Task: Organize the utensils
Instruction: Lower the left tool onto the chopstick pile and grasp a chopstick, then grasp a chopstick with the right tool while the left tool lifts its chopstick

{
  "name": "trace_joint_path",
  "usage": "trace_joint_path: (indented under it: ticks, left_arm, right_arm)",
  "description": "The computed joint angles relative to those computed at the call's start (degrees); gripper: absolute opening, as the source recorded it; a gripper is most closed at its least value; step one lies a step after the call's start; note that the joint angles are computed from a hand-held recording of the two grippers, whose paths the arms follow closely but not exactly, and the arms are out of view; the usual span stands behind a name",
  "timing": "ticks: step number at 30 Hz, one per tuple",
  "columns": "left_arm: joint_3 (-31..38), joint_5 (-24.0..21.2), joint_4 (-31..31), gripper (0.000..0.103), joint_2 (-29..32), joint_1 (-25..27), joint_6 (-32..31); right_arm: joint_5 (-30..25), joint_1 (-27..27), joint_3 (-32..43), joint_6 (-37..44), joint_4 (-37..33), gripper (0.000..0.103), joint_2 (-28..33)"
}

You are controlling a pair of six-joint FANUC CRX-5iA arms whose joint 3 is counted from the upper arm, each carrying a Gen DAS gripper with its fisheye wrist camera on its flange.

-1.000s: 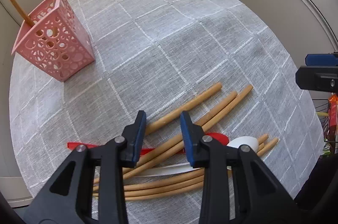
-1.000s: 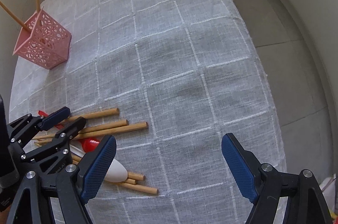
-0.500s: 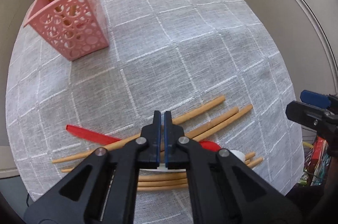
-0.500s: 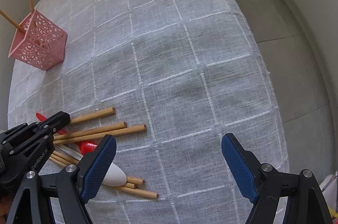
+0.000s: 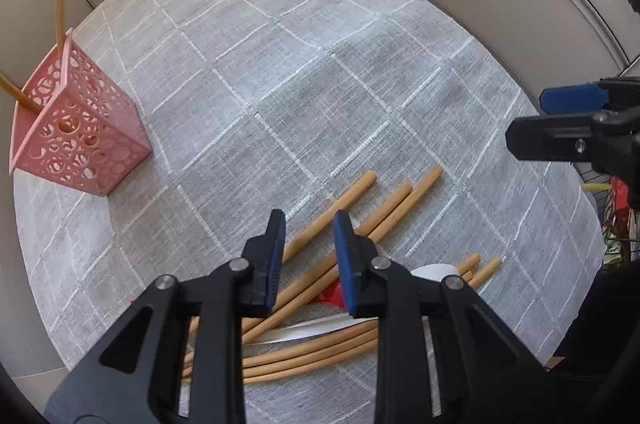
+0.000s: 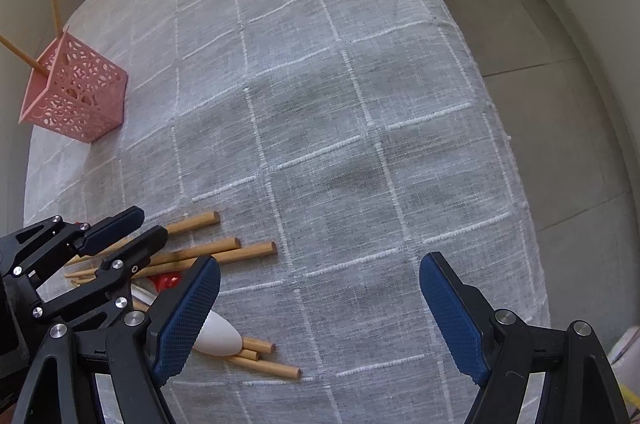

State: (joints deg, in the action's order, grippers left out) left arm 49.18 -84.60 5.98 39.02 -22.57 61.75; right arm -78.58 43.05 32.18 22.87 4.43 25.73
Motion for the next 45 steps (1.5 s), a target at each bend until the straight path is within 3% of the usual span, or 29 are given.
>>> trace_joint_path:
  ticks: [3,7,11,16,20,26,29,39,45]
  left_arm:
    - [2.2,-1.5,-3.6,0.027,1.5,-1.5,-0.1]
    - [1.3,0.7,-4.3,0.027,1.5,-1.8,0.4]
    - [7.3,-0.2,-4.1,0.026,5.3,-1.4,9.9]
    - [13.4,-2.9,-4.9,0.014,8.3,0.0,21.7]
    - [16.3,-4.7,-2.1,0.013,10.3,1.4,23.6]
    - [12.0,0.1,-2.0,0.016,8.5,1.3,21.1]
    - [12.3,1.4,-1.8,0.011,8.9,1.6,22.3]
    - [-5.2,10.8,2.4,0.008,-4.1,5.8,23.7]
    - [-11.1,13.3,2.6,0.008,-9.6,7.0,23.8]
  right_arm:
    - [-0.1,-0.1,-0.3,0.0,0.0,0.086,-0.1]
    - [-0.3,-0.4,-0.6,0.1,-0.3,0.086,-0.2]
    - [-0.5,-0.6,-0.5,-0.1,-0.5,0.086,-0.1]
    - [-1.0,-0.6,0.3,0.4,-1.3,0.086,0.7]
    - [-1.7,-0.7,1.4,0.7,-1.6,0.086,1.6]
    - [-0.8,-1.4,2.0,-0.7,-3.2,0.086,2.5]
    - [0.1,-1.8,2.3,-1.6,-4.2,0.086,3.0]
    - [4.6,-2.8,4.1,-3.5,-6.8,0.086,5.5]
    - [9.2,-2.9,3.3,-8.0,-5.0,0.067,6.3]
